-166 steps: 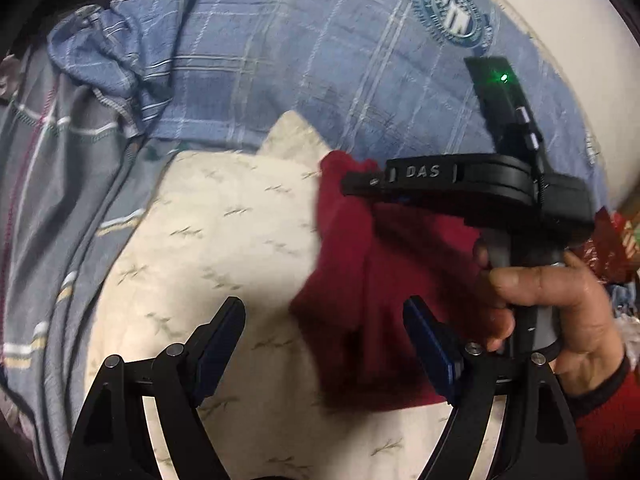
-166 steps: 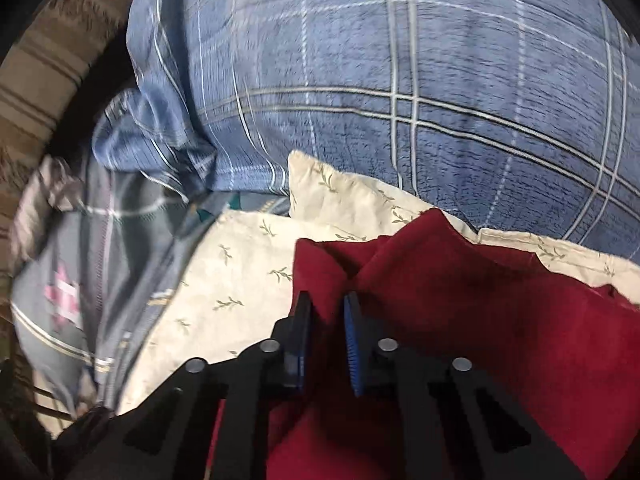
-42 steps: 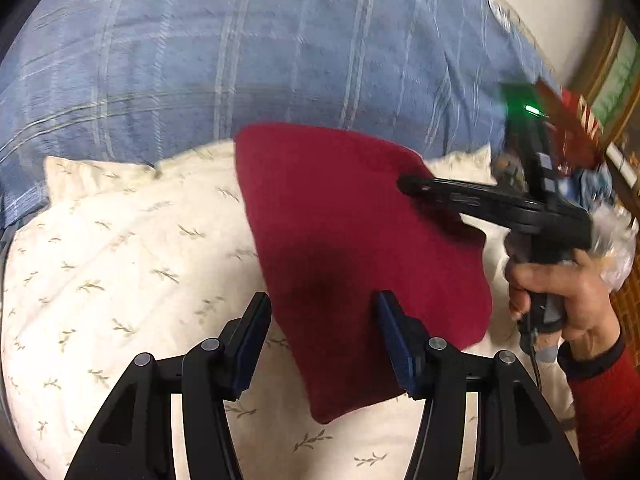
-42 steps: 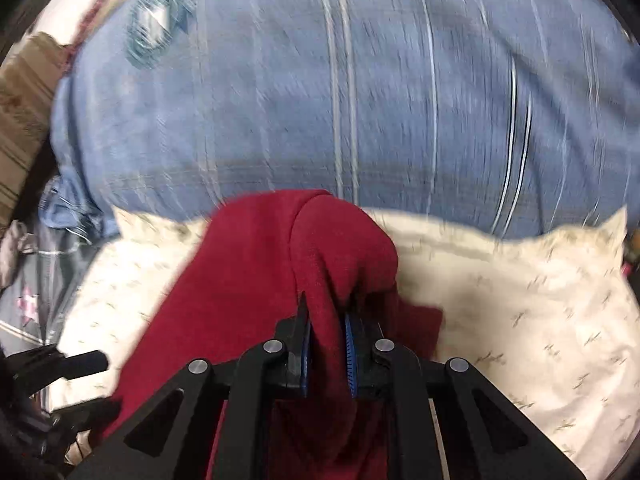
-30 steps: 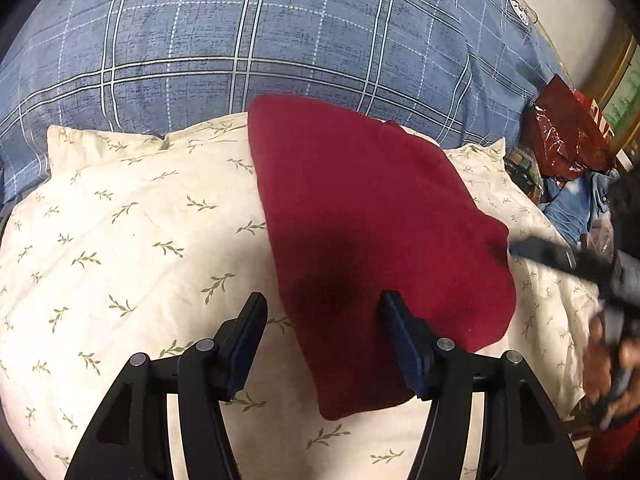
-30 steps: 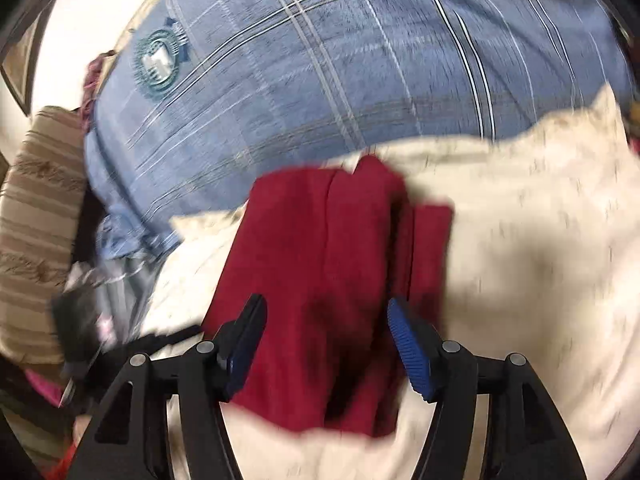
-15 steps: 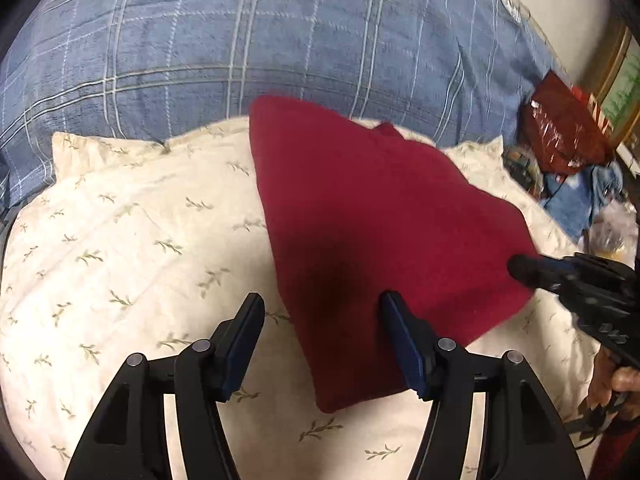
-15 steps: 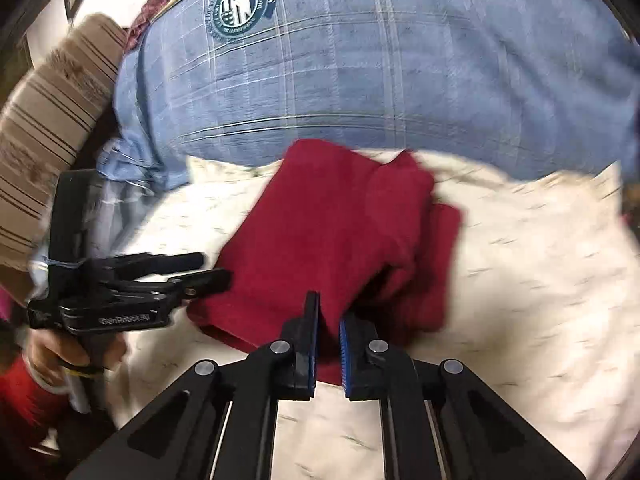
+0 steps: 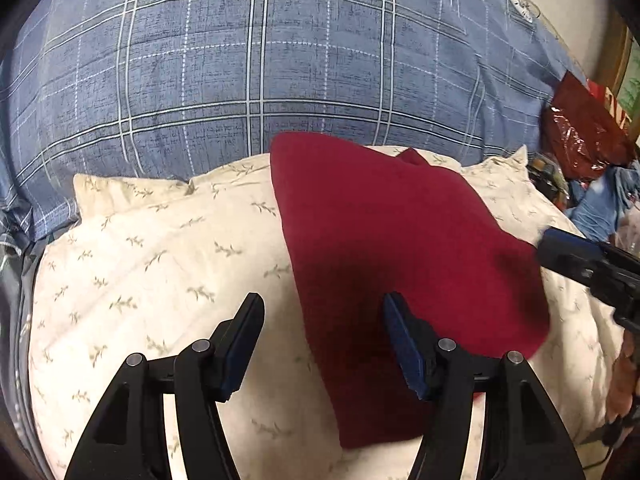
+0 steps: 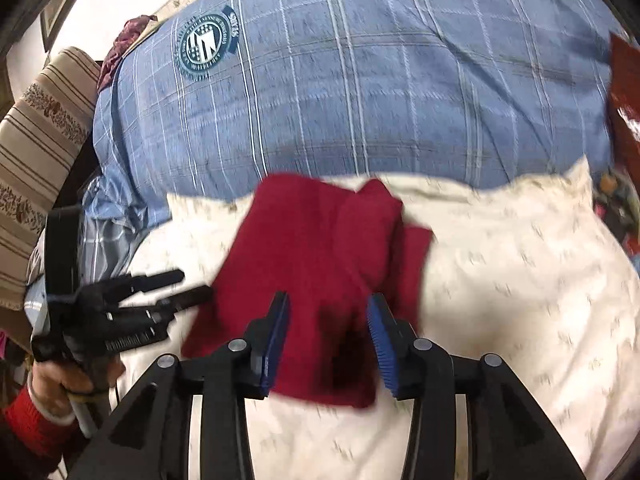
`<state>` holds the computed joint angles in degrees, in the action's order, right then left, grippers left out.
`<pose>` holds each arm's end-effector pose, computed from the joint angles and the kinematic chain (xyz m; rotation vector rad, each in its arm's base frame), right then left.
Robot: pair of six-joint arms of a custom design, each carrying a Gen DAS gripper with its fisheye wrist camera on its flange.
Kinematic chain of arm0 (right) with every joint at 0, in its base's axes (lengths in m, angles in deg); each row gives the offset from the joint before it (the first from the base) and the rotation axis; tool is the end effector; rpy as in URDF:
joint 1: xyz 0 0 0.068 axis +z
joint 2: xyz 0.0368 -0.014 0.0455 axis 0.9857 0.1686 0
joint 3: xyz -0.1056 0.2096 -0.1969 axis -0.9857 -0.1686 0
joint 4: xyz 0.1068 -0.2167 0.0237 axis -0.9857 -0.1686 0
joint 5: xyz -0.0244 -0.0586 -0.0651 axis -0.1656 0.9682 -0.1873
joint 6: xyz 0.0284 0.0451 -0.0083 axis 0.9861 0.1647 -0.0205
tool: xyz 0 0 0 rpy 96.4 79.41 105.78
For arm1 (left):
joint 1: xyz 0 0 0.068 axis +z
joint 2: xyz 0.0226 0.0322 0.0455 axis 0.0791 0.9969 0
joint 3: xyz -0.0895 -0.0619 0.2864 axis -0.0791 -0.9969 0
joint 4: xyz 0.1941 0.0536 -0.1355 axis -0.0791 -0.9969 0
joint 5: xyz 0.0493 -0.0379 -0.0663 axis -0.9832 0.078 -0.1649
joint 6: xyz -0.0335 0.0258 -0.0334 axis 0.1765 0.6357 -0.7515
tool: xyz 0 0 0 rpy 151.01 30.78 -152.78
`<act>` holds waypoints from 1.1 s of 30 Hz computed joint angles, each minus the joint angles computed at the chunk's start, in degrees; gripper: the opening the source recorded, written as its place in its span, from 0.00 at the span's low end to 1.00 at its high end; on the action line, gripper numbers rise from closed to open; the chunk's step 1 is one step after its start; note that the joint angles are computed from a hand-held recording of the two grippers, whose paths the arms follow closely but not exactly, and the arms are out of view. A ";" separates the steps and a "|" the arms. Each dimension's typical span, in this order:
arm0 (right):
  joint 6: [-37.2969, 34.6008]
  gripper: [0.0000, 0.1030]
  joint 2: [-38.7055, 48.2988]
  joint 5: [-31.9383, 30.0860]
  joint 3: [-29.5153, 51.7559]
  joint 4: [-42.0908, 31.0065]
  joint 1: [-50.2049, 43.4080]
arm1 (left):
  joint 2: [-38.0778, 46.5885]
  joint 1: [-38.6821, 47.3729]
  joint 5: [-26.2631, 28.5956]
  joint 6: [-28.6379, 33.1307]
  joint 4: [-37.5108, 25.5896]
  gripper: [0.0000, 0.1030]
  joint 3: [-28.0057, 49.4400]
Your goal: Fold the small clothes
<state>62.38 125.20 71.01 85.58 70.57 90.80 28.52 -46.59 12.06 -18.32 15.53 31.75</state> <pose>0.2476 0.0570 0.2004 -0.4915 2.3487 0.4084 0.2197 -0.2456 0.1880 -0.2329 2.4512 -0.1197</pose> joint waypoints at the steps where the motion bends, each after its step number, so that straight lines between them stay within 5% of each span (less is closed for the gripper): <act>1: 0.97 0.41 2.83 0.64 1.67 1.24 1.74 | 1.16 0.49 0.10 0.57 0.00 0.60 0.86; 8: 1.65 0.30 22.35 13.98 11.10 7.16 6.28 | 5.63 2.40 1.08 3.77 5.06 0.64 1.93; 10: 2.44 0.30 24.93 8.98 11.06 9.88 3.13 | 6.54 2.79 1.10 3.78 5.52 0.65 2.28; 20: 0.93 0.37 6.76 5.49 0.36 5.69 3.12 | 6.35 1.43 -0.93 1.82 4.29 0.65 2.13; 26: -1.71 0.31 13.75 6.70 -2.22 12.00 3.82 | 6.17 1.04 -1.04 1.17 5.24 0.65 1.30; 30: -2.43 0.31 10.03 10.10 -1.54 8.25 4.91 | 3.53 1.70 0.80 0.83 8.89 0.65 -2.31; 33: -0.65 0.44 6.46 6.81 -1.95 6.96 1.68 | 0.26 2.94 2.71 0.01 13.16 0.71 -6.87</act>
<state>61.73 131.67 77.82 83.63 77.53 92.48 28.77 -43.64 14.77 -18.32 28.70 24.88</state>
